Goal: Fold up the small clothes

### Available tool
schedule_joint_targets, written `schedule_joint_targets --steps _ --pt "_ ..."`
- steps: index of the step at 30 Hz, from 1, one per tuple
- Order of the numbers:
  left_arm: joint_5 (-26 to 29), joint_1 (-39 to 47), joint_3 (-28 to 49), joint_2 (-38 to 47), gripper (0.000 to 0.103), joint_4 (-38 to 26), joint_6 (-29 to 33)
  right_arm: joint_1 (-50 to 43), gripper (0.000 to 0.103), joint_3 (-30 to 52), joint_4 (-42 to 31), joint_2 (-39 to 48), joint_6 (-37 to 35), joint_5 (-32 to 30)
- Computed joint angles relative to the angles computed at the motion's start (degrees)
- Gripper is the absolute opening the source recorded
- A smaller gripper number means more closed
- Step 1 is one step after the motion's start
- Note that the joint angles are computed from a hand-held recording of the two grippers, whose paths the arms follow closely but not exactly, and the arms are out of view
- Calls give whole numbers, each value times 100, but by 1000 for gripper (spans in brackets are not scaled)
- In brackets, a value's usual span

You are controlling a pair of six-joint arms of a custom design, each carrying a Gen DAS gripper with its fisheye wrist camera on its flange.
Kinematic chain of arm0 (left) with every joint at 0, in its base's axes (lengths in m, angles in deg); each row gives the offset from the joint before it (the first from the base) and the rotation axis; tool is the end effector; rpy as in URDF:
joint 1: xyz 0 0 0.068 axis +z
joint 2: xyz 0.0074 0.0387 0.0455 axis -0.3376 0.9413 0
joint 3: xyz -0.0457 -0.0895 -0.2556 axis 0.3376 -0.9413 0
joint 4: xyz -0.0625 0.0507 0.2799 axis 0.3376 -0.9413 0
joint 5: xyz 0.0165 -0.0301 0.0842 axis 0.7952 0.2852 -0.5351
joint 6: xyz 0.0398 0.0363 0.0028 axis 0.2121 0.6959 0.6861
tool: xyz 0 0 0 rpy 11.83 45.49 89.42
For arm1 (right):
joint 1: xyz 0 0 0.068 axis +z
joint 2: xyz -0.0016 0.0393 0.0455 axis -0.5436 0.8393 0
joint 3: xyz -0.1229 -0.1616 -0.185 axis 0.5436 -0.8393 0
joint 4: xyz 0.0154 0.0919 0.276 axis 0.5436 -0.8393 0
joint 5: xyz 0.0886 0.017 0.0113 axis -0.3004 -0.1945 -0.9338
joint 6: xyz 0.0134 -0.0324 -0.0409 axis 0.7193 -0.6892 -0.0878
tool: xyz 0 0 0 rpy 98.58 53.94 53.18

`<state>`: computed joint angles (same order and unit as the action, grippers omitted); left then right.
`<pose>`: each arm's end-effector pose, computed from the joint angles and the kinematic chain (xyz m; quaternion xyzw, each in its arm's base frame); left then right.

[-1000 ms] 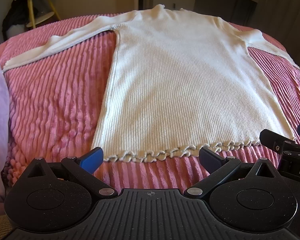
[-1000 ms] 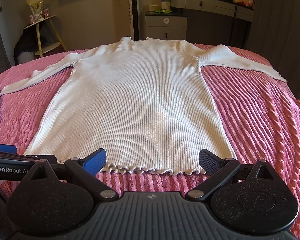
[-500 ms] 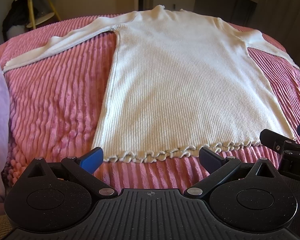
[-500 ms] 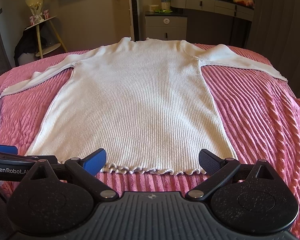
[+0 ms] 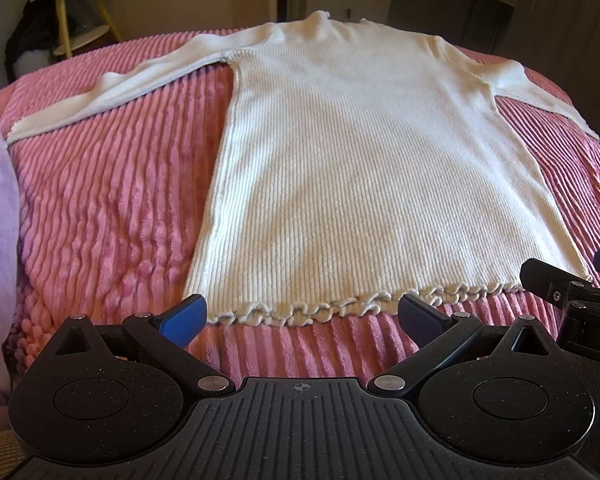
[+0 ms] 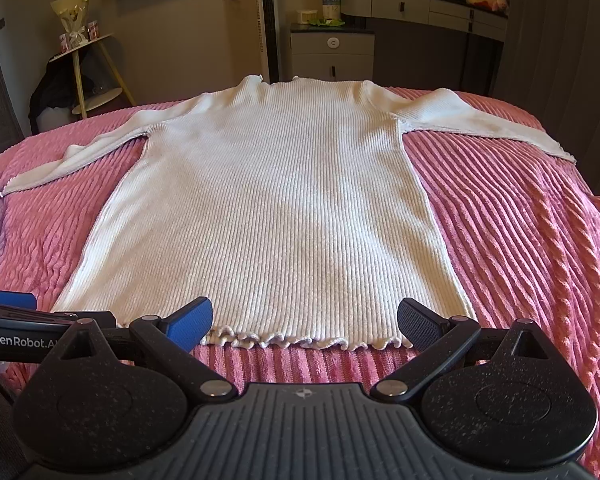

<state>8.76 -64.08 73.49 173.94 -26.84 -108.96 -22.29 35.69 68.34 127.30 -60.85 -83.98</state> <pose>0.2869 -0.2580 0.2665 -0.1291 0.9493 0.0175 0.2860 0.3342 0.0678 0.2307 -0.1502 0.9070 0.0857 0.3839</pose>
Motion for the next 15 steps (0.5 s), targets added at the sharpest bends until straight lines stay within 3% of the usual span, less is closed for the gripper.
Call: schedule_joint_targets --steps 15 --pt "-1 8 36 -16 103 -31 -28 -2 99 -24 3 -83 -15 -37"
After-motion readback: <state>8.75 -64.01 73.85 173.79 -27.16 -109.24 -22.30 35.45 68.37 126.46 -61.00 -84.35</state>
